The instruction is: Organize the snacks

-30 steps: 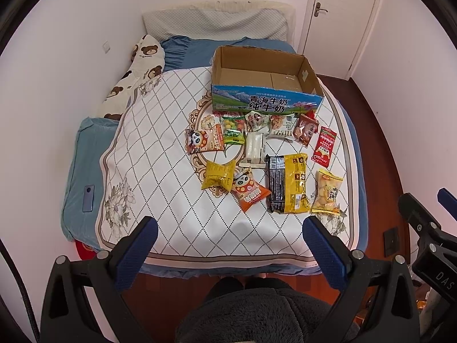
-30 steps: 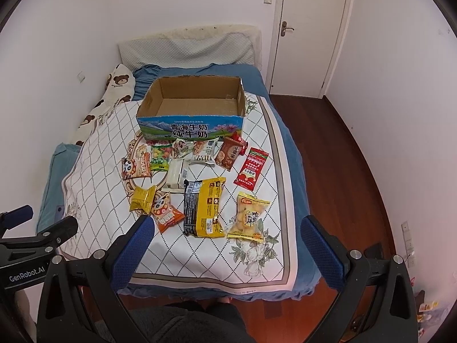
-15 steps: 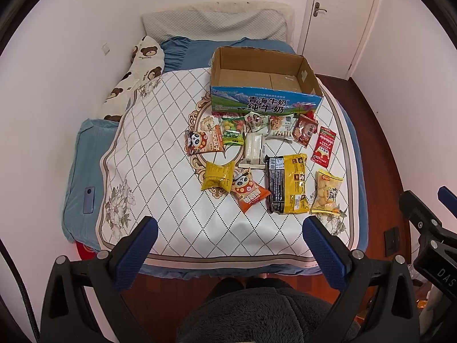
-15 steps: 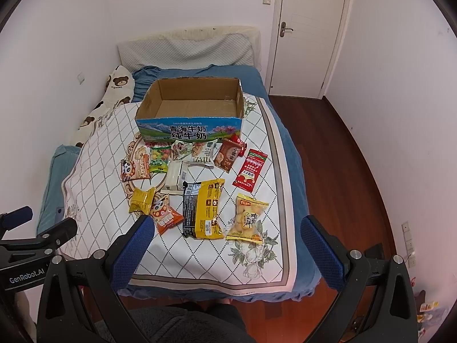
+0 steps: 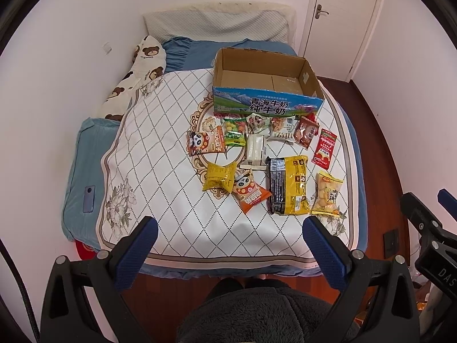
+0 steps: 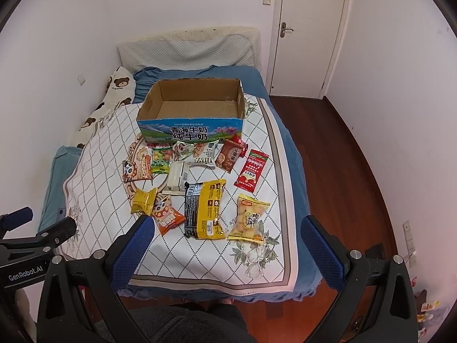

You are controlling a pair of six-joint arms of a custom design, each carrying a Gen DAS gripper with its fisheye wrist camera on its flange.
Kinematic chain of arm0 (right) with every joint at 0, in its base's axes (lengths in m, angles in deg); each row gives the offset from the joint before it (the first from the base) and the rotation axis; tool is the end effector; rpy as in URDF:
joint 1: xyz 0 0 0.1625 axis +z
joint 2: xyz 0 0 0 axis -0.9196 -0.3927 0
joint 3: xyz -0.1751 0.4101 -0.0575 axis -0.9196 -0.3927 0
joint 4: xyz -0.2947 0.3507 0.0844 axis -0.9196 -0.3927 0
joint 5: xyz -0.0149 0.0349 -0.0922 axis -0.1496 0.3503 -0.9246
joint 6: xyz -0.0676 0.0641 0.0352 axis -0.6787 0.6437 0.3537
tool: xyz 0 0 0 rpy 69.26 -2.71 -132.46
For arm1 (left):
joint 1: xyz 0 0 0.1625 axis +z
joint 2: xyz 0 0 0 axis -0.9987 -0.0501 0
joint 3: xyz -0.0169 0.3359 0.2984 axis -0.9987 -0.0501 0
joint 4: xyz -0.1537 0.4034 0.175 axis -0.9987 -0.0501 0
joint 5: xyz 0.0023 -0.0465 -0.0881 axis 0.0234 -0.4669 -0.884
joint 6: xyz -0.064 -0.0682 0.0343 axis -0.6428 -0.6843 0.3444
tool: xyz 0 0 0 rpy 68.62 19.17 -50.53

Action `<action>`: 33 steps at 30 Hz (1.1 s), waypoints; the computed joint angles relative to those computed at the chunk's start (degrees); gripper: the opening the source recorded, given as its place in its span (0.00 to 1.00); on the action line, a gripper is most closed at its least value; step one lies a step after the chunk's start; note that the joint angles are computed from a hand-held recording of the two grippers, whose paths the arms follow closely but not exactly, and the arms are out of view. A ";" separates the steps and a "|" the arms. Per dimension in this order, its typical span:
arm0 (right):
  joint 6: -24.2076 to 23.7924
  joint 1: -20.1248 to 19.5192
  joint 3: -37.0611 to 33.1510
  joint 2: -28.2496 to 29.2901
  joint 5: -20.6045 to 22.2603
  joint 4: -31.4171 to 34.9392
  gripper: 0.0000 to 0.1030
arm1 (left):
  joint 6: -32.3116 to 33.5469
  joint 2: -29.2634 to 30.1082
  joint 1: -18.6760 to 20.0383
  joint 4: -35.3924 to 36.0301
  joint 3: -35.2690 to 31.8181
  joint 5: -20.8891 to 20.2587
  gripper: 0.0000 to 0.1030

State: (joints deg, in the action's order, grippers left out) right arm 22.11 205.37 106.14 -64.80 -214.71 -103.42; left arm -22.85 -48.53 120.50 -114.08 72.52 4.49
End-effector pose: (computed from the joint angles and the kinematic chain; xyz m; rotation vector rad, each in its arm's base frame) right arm 0.5730 -0.4400 0.2511 0.3463 -2.2161 0.7105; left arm -0.3057 -0.4484 0.4985 0.1177 2.2776 -0.5712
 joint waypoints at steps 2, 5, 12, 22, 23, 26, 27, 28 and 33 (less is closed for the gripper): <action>-0.16 0.04 -0.02 0.00 -0.04 -0.17 1.00 | 0.00 0.07 0.03 0.14 -0.11 0.10 1.00; -0.36 0.05 -0.06 -0.01 -0.14 -0.29 1.00 | -0.04 0.08 0.00 0.50 -0.56 0.27 1.00; -0.73 0.02 -0.22 0.01 -0.19 -0.48 1.00 | 0.00 0.37 -0.03 0.63 -1.02 0.50 1.00; -0.45 -0.08 -0.24 0.09 0.29 -0.64 1.00 | 0.51 0.75 0.65 -0.31 -0.85 0.01 1.00; -0.32 -0.16 -0.20 0.09 0.42 -0.60 1.00 | 0.98 0.63 0.91 -1.01 -0.57 -0.07 1.00; -0.70 -1.29 0.12 0.47 1.51 -2.34 1.00 | 1.72 0.73 2.49 -2.67 0.13 0.45 1.00; -1.17 -1.84 0.53 0.62 2.16 -3.74 1.00 | 1.65 0.69 3.36 -3.40 0.65 0.92 1.00; -1.90 -2.65 0.92 0.86 2.98 -5.25 1.00 | 1.25 1.00 4.28 -3.23 0.62 1.05 1.00; -4.01 -8.47 1.74 4.72 6.76 -10.47 1.00 | 2.67 2.58 12.25 -8.36 1.92 -2.95 1.00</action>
